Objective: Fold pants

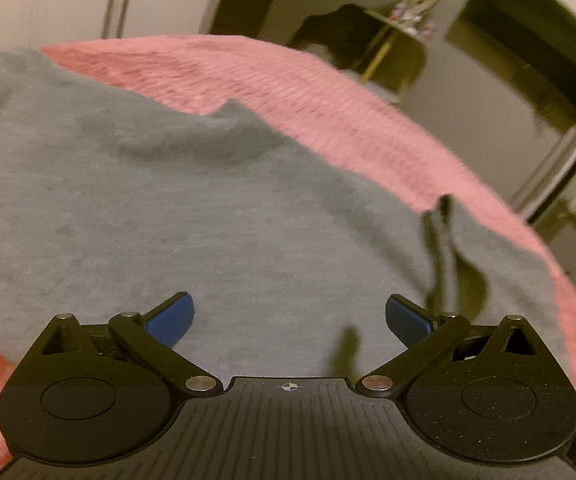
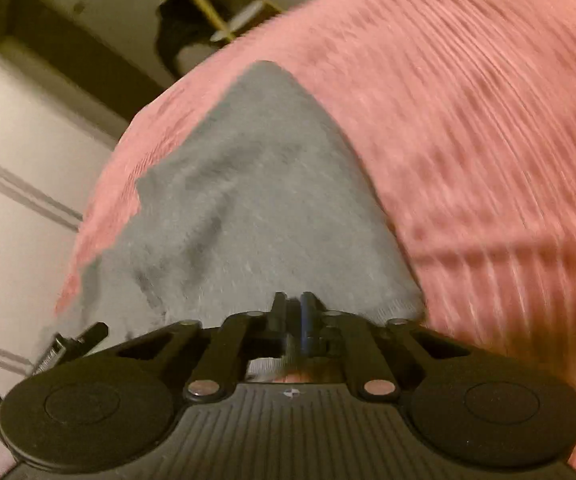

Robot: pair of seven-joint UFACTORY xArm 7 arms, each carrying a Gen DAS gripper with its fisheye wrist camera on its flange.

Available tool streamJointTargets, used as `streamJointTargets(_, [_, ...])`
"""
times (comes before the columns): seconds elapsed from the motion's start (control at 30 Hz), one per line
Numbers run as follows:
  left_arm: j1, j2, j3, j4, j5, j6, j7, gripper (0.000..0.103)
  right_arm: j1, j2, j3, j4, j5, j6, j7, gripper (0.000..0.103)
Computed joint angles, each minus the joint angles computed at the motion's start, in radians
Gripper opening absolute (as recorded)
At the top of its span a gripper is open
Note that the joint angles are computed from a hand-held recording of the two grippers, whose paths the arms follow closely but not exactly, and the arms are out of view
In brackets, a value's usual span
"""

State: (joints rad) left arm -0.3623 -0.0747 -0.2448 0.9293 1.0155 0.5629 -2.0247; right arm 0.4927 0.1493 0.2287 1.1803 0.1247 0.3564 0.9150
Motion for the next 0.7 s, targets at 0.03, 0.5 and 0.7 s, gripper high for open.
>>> streamJointTargets(0.03, [0.005, -0.006, 0.003, -0.009, 0.033, -0.035, -0.028, 0.103, -0.012, -0.016, 0.013, -0.021, 0.053, -0.008, -0.019, 0.006])
streamJointTargets(0.5, [-0.022, 0.212, 0.080, 0.124, -0.171, -0.468, 0.214, 0.102, -0.030, -0.011, 0.041, -0.083, 0.116, -0.217, -0.091, 0.025])
streamJointTargets(0.7, [-0.138, 0.311, 0.273, 0.150, -0.110, -0.711, -0.062, 0.057, -0.057, -0.023, 0.094, -0.116, 0.251, -0.335, -0.225, 0.039])
